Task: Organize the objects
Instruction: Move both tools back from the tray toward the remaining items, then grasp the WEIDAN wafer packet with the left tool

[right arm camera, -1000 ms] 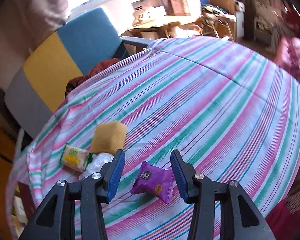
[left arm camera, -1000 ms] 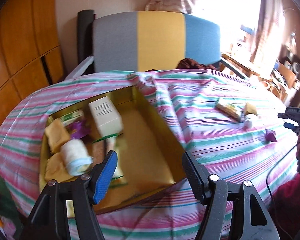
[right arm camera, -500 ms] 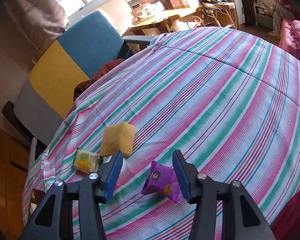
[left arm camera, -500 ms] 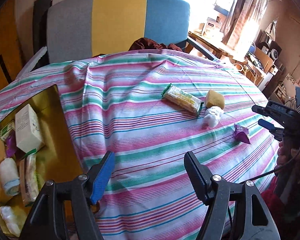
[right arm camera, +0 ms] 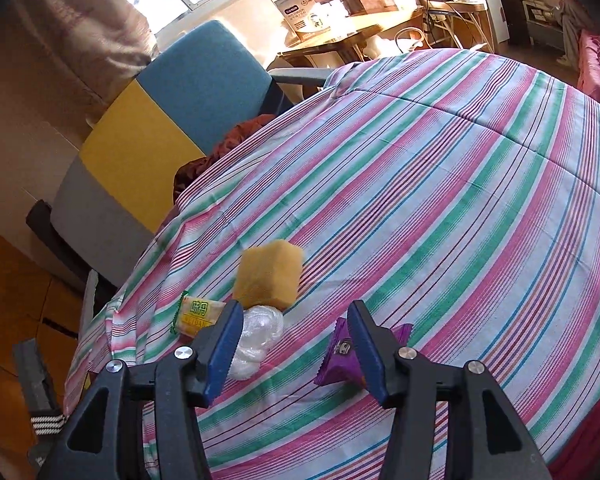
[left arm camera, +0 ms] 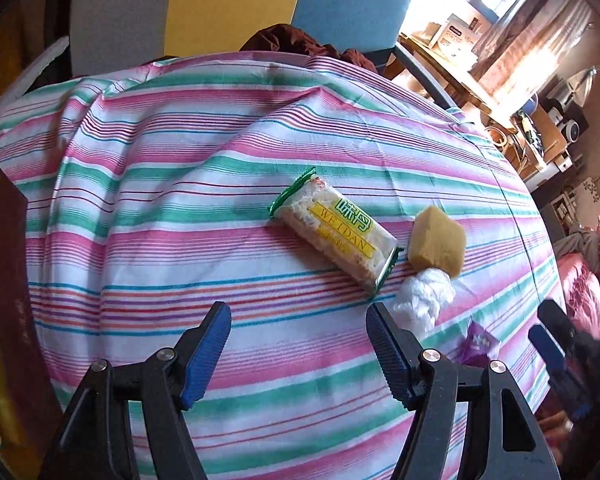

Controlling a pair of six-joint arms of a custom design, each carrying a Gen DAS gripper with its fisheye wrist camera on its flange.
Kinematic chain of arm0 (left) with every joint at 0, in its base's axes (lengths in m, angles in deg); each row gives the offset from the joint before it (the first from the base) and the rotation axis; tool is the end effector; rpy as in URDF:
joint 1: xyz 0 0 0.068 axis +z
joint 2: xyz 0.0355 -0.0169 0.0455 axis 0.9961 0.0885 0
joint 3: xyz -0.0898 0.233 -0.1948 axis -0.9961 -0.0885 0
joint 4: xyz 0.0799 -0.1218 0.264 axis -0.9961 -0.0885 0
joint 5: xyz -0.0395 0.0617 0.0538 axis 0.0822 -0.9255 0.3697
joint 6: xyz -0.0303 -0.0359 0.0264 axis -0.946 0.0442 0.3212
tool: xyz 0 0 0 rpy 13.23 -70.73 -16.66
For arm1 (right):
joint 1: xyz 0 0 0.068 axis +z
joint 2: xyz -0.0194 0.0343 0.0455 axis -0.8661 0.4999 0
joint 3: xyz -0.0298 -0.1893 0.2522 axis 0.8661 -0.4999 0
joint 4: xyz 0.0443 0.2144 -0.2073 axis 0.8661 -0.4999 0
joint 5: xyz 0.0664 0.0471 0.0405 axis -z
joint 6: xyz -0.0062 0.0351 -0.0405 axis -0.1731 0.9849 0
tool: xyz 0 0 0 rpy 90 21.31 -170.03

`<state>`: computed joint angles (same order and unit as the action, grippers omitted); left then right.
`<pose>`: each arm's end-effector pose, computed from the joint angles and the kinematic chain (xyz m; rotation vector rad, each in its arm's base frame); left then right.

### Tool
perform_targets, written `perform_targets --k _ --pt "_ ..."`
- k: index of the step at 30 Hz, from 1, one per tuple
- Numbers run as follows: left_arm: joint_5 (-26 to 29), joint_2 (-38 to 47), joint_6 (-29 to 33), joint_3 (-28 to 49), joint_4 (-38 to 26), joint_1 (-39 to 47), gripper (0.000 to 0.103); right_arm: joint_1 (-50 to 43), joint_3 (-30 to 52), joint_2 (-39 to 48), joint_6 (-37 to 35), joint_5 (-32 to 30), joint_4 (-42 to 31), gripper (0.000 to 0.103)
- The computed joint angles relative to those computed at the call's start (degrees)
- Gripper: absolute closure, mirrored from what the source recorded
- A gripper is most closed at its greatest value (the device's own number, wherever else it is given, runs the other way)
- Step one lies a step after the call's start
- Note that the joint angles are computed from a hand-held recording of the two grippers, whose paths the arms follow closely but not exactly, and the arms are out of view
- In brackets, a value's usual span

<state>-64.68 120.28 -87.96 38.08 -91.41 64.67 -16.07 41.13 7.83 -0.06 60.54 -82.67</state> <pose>0.2834 -0.1080 0.2311 -0.0938 2.6983 -0.3733 0.1776 0.1538 0.2471 0.6748 2.3241 0.5003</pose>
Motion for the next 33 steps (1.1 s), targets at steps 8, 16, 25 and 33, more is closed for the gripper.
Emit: perform_targets --k 8,16,25,33 --pt "0.08 13.68 -7.33 10.14 0.34 -0.33 0.031 -1.59 -2.58 -1.76 0.78 -3.59 4.21 0.046" --pt "-5.73 20.02 -9.43 16.00 -0.06 -2.55 0.029 -2.50 -5.06 -4.22 2.46 -5.18 7.23 0.044" --pt "-14.68 20.37 0.84 13.86 2.97 -6.16 0.046 -5.25 -8.29 -7.85 5.84 -6.46 8.46 0.044" --pt "-13.94 9.14 10.23 -0.59 11.39 -5.24 0.056 -6.54 -9.81 -9.80 8.83 -6.44 7.48 0.044"
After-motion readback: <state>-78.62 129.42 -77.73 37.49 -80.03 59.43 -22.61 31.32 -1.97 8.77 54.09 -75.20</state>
